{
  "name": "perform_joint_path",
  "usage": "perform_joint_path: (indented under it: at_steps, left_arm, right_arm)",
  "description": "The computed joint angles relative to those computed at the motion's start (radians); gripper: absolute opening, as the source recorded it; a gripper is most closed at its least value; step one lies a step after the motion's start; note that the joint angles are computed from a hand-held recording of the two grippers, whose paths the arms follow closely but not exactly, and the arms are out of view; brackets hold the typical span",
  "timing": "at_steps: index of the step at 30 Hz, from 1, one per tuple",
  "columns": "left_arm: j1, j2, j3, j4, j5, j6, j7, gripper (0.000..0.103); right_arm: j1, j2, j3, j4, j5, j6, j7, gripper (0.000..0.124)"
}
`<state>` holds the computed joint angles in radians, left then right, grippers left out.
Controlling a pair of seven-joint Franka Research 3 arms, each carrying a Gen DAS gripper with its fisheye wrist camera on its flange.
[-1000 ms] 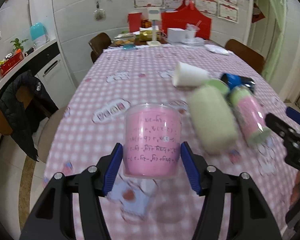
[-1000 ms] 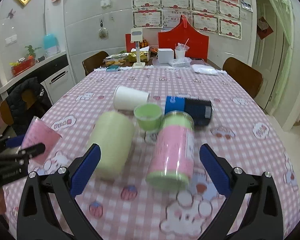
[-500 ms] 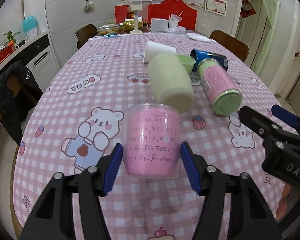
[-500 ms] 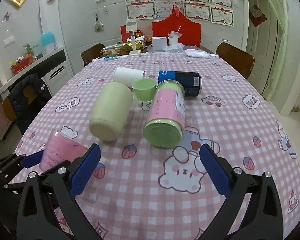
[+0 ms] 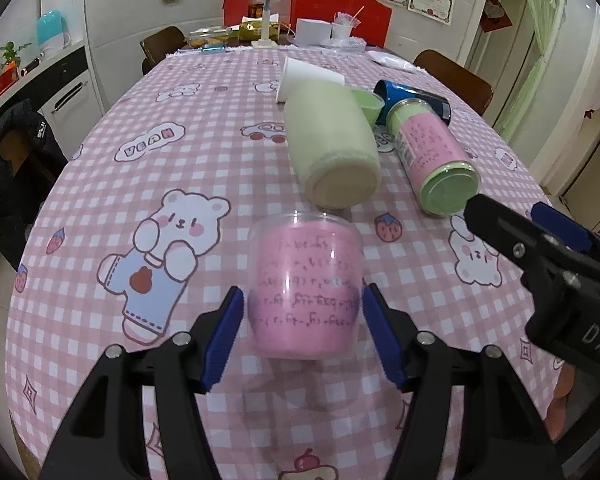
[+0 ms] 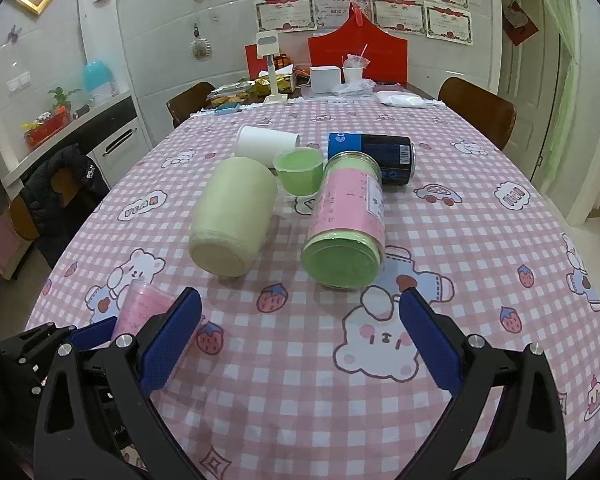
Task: Flip cup upside down
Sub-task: 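Lift the pink cup with the left gripper and carry it to the right gripper, then close the right gripper on the pink cup released by the left gripper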
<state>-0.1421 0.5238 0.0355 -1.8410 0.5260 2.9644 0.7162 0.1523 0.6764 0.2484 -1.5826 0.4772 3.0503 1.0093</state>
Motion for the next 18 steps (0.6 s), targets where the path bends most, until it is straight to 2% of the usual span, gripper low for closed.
perform_joint_path:
  at_steps: [5,10,12,14,15,17,18]
  left_arm:
    - [0.034,-0.028,-0.030,-0.040,-0.023,0.035,0.039,0.062]
    - [0.019,-0.091,0.011,-0.123,-0.009,0.115,0.034,0.063]
    - [-0.051,-0.125,0.112,-0.166,0.047,0.146,-0.031,0.064]
    - [-0.163,-0.144,0.261,-0.187,0.140,0.154,-0.155,0.064]
    - [-0.201,-0.146,0.316,-0.191,0.187,0.154,-0.209,0.064]
    - [-0.236,-0.146,0.378,-0.187,0.254,0.131,-0.285,0.064]
    - [-0.233,-0.146,0.384,-0.186,0.273,0.121,-0.305,0.064]
  right_arm:
    - [0.012,-0.017,-0.006,-0.016,-0.002,0.001,0.015,0.096]
    - [-0.007,-0.032,0.028,-0.017,0.026,-0.040,0.009,0.096]
    - [-0.002,-0.034,0.028,-0.009,0.039,-0.065,0.012,0.096]
    - [0.017,-0.030,0.012,0.006,0.045,-0.096,0.032,0.095]
    - [0.024,-0.023,0.008,0.021,0.047,-0.123,0.042,0.095]
    - [0.045,-0.011,-0.010,0.047,0.045,-0.167,0.066,0.095]
    - [0.055,-0.006,-0.019,0.058,0.042,-0.185,0.078,0.095]
